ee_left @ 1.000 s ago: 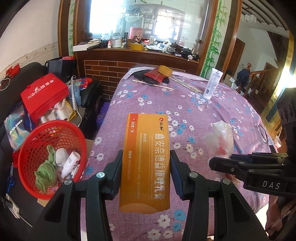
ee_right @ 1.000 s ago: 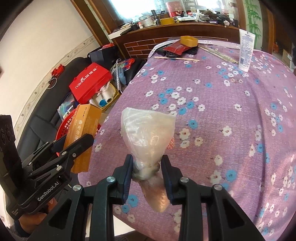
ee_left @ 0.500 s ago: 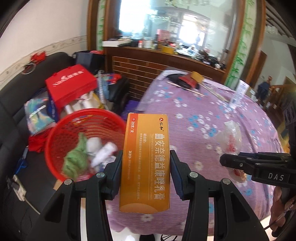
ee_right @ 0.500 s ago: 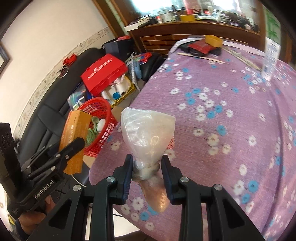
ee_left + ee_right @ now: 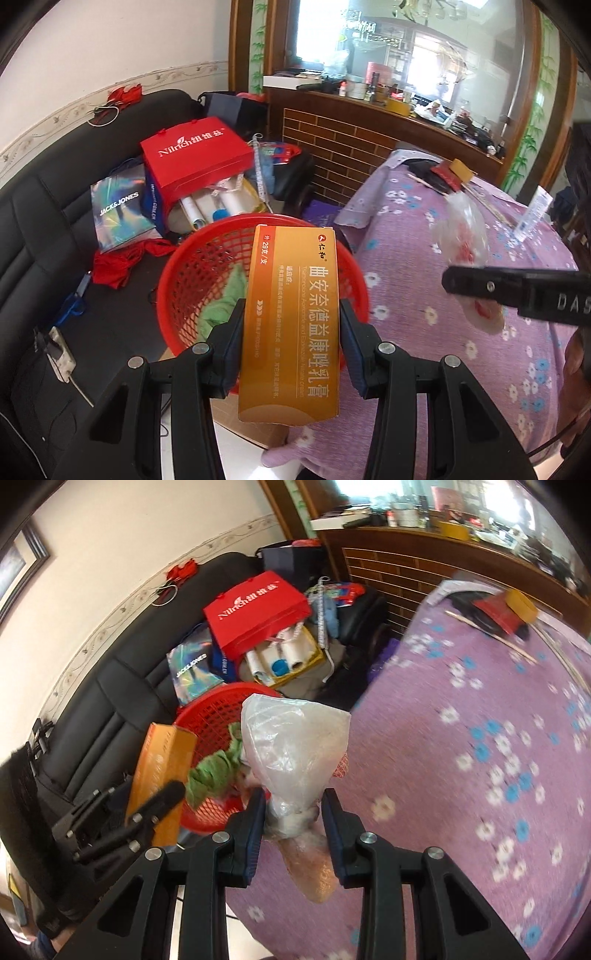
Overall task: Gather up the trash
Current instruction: 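Carry the orange box and plastic bag to the red wastebasket and release both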
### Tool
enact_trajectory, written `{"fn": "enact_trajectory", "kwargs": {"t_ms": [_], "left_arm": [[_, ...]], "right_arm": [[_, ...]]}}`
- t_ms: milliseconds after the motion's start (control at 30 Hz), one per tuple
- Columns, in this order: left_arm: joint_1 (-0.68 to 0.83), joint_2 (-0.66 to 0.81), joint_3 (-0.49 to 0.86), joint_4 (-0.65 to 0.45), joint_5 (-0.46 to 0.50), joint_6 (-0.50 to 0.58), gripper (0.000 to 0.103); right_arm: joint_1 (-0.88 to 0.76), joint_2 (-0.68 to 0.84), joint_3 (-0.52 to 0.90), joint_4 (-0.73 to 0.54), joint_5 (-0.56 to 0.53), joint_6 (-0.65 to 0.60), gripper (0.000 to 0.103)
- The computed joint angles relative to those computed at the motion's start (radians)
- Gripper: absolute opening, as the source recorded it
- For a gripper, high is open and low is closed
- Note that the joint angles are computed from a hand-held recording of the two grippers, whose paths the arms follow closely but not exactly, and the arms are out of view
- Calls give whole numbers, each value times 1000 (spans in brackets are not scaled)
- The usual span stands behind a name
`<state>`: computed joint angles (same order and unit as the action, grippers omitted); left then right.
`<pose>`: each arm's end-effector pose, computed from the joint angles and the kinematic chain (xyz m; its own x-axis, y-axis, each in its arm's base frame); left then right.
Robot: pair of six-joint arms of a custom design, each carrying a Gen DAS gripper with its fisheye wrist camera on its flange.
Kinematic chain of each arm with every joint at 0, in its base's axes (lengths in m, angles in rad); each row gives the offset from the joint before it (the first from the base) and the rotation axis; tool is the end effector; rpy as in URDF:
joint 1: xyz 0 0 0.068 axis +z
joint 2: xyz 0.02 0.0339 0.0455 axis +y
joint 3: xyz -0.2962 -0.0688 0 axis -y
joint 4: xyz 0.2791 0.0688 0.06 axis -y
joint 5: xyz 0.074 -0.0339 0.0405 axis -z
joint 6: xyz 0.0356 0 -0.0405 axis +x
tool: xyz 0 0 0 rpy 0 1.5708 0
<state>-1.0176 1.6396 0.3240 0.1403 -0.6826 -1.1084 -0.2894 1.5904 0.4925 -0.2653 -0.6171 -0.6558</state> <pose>0.1284 -0.1652 0.0603 -0.6929 -0.1997 -0.6928 -0.1964 0.9768 -0.0851 0.2240 -0.0452 0.0877 -0.8155 -0.2761 -0.5086 -0.4780 0.8168 0.3231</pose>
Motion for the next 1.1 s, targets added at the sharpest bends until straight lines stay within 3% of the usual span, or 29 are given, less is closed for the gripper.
{"fn": "enact_trajectory", "kwargs": {"t_ms": [400,1100], "left_arm": [[149,52,-32,135,52,115,45],[278,177,-17,284,117,225,45]], "right_arm": [[252,130,102,108,33,220,35],[386,323,223,185,84,326,36]]}}
